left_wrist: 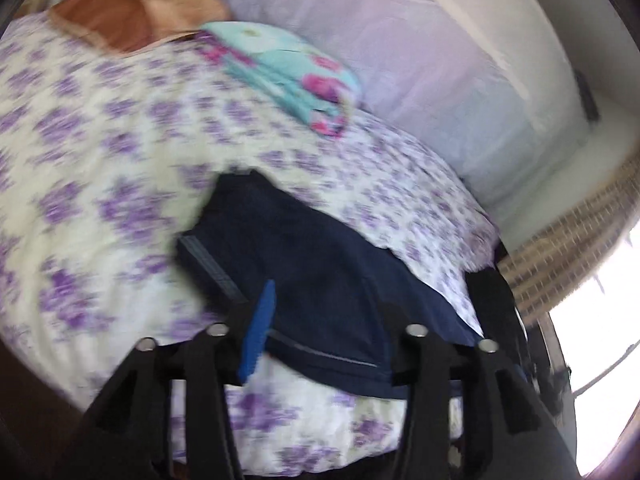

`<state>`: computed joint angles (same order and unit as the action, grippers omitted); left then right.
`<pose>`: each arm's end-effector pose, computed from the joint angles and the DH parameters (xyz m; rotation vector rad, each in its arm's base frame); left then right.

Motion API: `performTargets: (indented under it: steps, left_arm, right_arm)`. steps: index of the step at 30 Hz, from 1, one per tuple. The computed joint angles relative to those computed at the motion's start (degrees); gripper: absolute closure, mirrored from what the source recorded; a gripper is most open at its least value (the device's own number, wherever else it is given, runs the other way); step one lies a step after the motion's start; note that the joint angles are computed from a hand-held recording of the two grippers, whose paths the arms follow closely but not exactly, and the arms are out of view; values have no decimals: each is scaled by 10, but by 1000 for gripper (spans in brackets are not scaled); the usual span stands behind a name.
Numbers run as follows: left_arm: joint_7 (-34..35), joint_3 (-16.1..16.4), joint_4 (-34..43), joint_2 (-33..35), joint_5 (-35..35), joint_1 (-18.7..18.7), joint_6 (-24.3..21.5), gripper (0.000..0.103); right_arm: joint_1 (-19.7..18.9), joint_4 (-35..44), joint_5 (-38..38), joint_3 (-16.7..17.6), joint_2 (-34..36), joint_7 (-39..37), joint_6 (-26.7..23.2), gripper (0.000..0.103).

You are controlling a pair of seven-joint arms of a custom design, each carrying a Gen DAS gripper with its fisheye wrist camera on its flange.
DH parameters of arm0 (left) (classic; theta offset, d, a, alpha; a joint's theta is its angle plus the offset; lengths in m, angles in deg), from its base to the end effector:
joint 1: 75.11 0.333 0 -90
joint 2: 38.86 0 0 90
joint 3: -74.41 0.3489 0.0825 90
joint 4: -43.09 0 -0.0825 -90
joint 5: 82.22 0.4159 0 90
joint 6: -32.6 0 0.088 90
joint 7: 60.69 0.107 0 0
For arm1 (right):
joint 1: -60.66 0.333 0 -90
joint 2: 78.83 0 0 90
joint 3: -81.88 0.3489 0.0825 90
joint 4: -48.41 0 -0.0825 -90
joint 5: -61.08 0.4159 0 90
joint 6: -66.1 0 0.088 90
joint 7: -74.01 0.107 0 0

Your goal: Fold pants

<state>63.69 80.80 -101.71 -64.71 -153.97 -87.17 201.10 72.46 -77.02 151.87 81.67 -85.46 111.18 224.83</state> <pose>0.4484 0.0211 0.5081 -2.1979 1.3667 -1.4255 0.5582 0.0703 0.4971 -1.2552 1.5977 -0.0586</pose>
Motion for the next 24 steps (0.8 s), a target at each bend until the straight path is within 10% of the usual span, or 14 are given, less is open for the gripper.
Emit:
performTargets:
  steps: [3,8,10,12,15,18,20,22,24]
  left_arm:
    - [115,12,50,45,-91,-47,-19,39]
    - [83,-16,88,137,-64,-19,-69,39]
    - [69,-28,87,160,-49,2,-59,55]
    - [111,-27,66,150,-77,20,-71,85]
    - [130,-15,24,111,-135,56,-114,95]
    - [127,-65,1,75,-134,71,-28,79]
    - [153,-84,14,71,-135,60,-11,57]
    - [197,-89,43,83,-153,44,-36,45]
    - [228,-104,84,116,-152,32,-59,41]
  right_arm:
    - [7,64,-41,6,63,23,-94,56]
    - [-6,142,-136,29,163,141,-150,55]
    - [-23,136,-152,31,180,174,-133,66]
    - [-46,122,-150,29,180,180,-138,100]
    - [-56,85,-160,27,147,194,-93,103]
    - [-32,78,-234,38,118,198,-17,94]
    - [-26,111,-211,50,125,145,-52,87]
    - [-14,159,-186,65,147,105,-96,52]
    - [3,217,-206,80,186,92,-129,51]
